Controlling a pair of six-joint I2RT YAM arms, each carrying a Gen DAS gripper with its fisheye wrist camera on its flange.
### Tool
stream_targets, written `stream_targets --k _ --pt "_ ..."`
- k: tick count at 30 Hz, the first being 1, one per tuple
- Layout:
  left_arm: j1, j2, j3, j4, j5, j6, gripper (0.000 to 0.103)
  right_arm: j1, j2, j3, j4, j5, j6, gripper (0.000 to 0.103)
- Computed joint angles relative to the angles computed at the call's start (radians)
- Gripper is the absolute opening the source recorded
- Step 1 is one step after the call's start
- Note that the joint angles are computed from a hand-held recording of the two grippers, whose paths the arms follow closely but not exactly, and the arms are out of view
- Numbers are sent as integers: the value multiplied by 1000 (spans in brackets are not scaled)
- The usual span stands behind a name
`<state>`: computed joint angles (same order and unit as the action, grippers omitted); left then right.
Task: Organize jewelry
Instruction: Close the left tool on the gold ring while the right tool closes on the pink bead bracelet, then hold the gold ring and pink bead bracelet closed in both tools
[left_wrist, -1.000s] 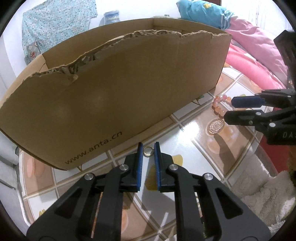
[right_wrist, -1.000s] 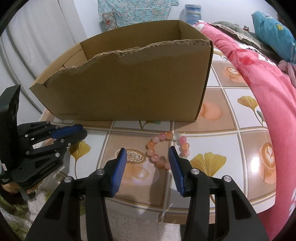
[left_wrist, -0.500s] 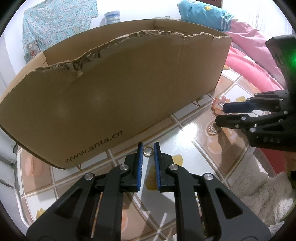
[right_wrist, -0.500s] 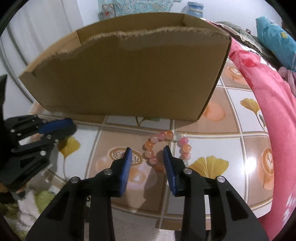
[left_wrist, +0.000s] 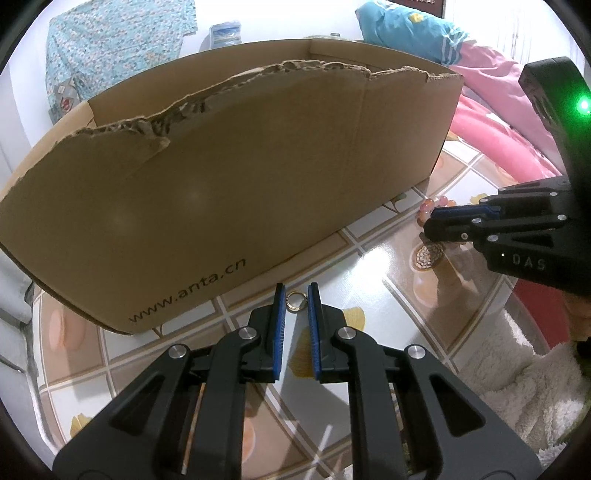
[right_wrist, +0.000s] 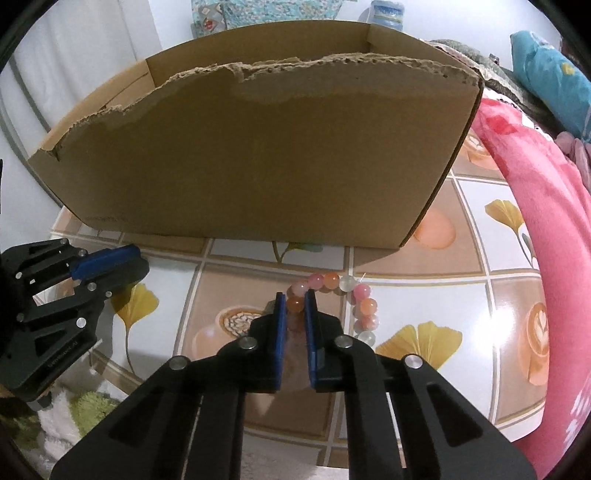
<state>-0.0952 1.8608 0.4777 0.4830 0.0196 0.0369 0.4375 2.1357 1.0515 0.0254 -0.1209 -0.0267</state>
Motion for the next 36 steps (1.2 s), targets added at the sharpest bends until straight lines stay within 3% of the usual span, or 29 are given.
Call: stream_targets --k 14,36 --pt "3 0 -2 1 1 1 11 -7 -2 32 -44 -43 21 10" --pt "2 -2 0 -4 -1 1 11 -39 -8 -16 -3 -66 0 10"
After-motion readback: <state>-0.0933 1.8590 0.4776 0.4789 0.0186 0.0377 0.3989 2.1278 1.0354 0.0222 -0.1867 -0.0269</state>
